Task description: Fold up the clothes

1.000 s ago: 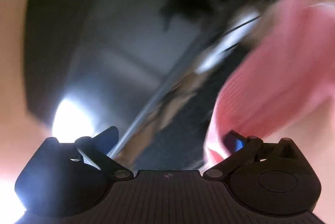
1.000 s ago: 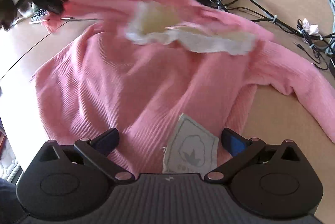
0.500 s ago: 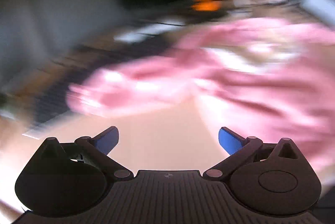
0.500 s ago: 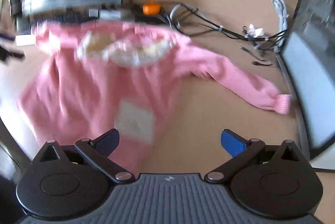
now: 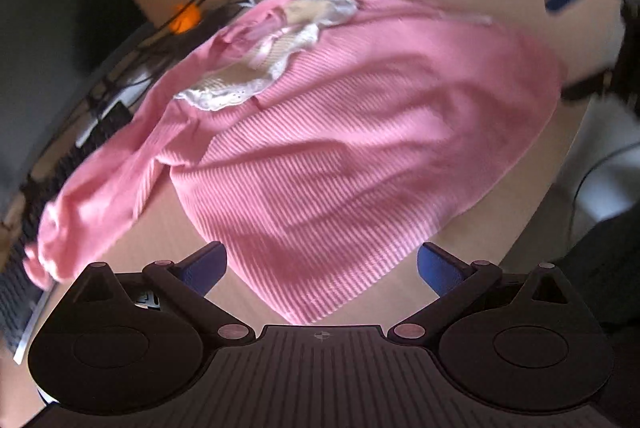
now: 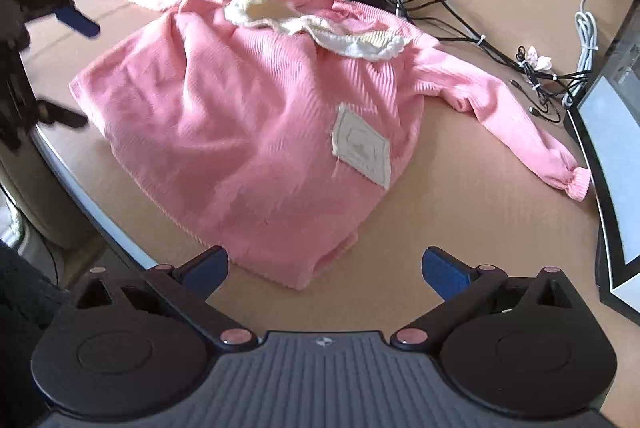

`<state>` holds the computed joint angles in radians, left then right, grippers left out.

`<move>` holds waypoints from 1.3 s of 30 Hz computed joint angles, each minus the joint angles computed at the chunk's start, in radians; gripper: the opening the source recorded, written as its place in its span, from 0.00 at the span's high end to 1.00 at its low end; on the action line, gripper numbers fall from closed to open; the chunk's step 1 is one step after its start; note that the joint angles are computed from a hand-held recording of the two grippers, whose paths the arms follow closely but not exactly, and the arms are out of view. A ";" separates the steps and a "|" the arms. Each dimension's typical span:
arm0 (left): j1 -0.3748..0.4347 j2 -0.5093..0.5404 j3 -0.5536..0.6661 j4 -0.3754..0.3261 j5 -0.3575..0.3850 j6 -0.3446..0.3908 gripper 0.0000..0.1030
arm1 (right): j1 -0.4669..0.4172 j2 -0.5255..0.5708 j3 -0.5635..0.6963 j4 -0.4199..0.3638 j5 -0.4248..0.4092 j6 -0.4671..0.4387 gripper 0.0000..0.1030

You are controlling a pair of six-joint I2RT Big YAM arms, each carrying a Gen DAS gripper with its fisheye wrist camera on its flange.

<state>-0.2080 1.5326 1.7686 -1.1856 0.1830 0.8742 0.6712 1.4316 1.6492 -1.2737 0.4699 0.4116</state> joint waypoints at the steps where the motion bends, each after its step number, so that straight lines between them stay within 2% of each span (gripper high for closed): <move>1: -0.005 0.001 -0.006 0.011 -0.011 0.017 0.00 | 0.000 0.001 0.005 0.008 -0.006 -0.005 0.00; 4: -0.011 0.000 -0.008 0.025 -0.001 0.048 0.00 | 0.002 0.009 0.016 0.024 -0.015 -0.026 0.00; 7: -0.030 -0.008 -0.041 0.137 -0.059 0.040 0.00 | 0.004 0.026 0.027 0.048 -0.022 -0.029 0.00; 8: -0.035 -0.006 -0.045 0.182 -0.084 0.026 0.00 | 0.006 0.036 0.031 0.067 -0.024 -0.032 0.00; 10: -0.040 0.014 -0.012 0.229 -0.108 -0.036 0.00 | 0.011 0.058 0.040 0.111 -0.029 -0.056 0.00; 12: -0.039 0.052 0.055 0.238 -0.116 -0.119 0.00 | 0.014 0.093 0.060 0.138 -0.022 -0.108 0.00; 14: -0.038 0.074 0.100 0.248 -0.132 -0.160 0.00 | 0.019 0.136 0.090 0.134 0.054 -0.167 0.00; 16: -0.036 0.088 0.134 0.260 -0.151 -0.190 0.00 | 0.012 0.163 0.119 0.130 0.186 -0.188 0.00; 18: -0.026 0.081 0.150 0.247 -0.129 -0.231 0.00 | -0.019 0.173 0.152 0.127 0.279 -0.145 0.00; 19: -0.018 0.070 0.152 0.224 -0.079 -0.247 0.00 | -0.041 0.170 0.168 0.134 0.293 -0.118 0.00; 20: -0.008 0.064 0.161 0.174 0.004 -0.252 0.00 | -0.060 0.166 0.180 0.146 0.297 -0.102 0.00; 21: -0.005 0.064 0.172 0.116 0.072 -0.240 0.00 | -0.075 0.163 0.192 0.162 0.300 -0.102 0.00; 22: -0.013 0.059 0.163 0.084 0.101 -0.214 0.00 | -0.085 0.164 0.203 0.177 0.308 -0.116 0.00; 24: -0.060 0.025 0.073 0.121 0.037 -0.129 0.00 | -0.091 0.171 0.221 0.198 0.332 -0.155 0.00; 28: -0.121 0.006 -0.074 0.334 -0.254 -0.058 0.00 | -0.079 0.167 0.194 0.185 0.351 -0.183 0.00; 29: -0.114 0.013 -0.072 0.379 -0.310 -0.086 0.00 | -0.070 0.162 0.174 0.171 0.353 -0.177 0.00; 32: -0.065 0.061 0.020 0.437 -0.406 -0.201 0.00 | -0.046 0.146 0.116 0.099 0.340 -0.134 0.00; 34: -0.035 0.081 0.055 0.529 -0.484 -0.202 0.00 | -0.038 0.136 0.081 0.045 0.392 -0.112 0.00; 37: 0.010 0.091 0.108 0.628 -0.549 -0.200 0.00 | -0.050 0.100 0.085 -0.006 0.522 -0.012 0.00; 39: 0.044 0.081 0.167 0.547 -0.440 -0.293 0.00 | -0.056 0.073 0.106 0.014 0.578 0.017 0.00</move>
<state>-0.1639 1.6136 1.9361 -0.6389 -0.2572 0.5812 0.6155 1.5045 1.7554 -1.2592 1.0481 0.4289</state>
